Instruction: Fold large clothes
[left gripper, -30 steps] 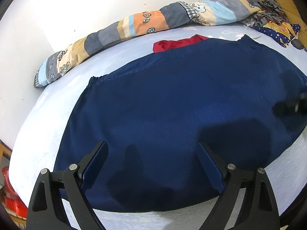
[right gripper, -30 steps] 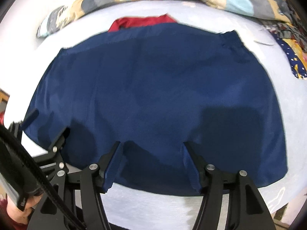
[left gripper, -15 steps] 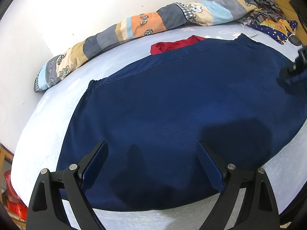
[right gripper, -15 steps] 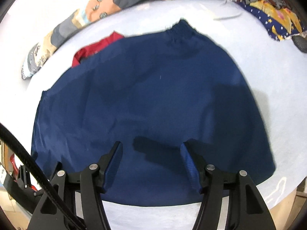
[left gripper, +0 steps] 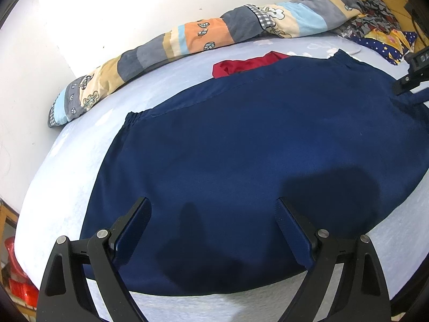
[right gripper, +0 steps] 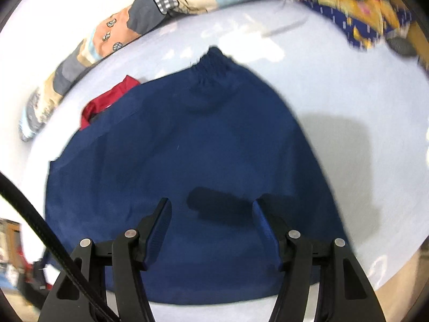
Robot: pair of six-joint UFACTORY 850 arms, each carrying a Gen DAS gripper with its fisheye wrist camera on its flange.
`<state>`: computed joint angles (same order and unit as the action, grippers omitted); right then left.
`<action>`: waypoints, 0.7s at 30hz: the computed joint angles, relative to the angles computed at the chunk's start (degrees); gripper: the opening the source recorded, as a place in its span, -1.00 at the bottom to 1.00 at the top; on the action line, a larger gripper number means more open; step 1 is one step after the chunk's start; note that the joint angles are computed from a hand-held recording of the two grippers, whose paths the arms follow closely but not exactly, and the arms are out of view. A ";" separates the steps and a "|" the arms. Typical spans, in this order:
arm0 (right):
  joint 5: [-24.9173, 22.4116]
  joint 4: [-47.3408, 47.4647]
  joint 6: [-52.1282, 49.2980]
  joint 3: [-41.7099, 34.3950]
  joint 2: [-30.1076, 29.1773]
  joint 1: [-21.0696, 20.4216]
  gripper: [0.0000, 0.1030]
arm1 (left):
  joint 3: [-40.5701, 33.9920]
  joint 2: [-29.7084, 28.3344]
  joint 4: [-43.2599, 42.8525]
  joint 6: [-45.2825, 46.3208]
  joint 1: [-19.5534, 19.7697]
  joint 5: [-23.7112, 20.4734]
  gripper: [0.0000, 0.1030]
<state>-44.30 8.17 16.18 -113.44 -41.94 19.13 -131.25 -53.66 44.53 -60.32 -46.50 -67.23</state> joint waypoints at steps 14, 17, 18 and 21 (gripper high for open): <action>5.73 -33.27 3.46 6.68 3.58 11.61 0.30 | 2.70 1.79 -0.36 -5.42 1.49 -1.87 0.79; 7.63 -40.68 5.35 9.68 4.90 13.66 0.30 | 3.72 2.27 -2.81 -6.40 2.47 -2.70 0.79; 7.93 -43.06 6.18 10.19 5.00 14.20 0.30 | 3.15 1.79 -3.78 -5.78 2.76 -3.82 0.79; 7.52 -45.40 5.85 11.07 5.09 14.97 0.31 | 5.66 3.38 -5.59 -7.51 3.37 -1.69 0.79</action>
<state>-36.77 -37.23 22.03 -102.37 -36.85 34.10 -125.59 -50.28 38.94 -67.84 -43.14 -68.92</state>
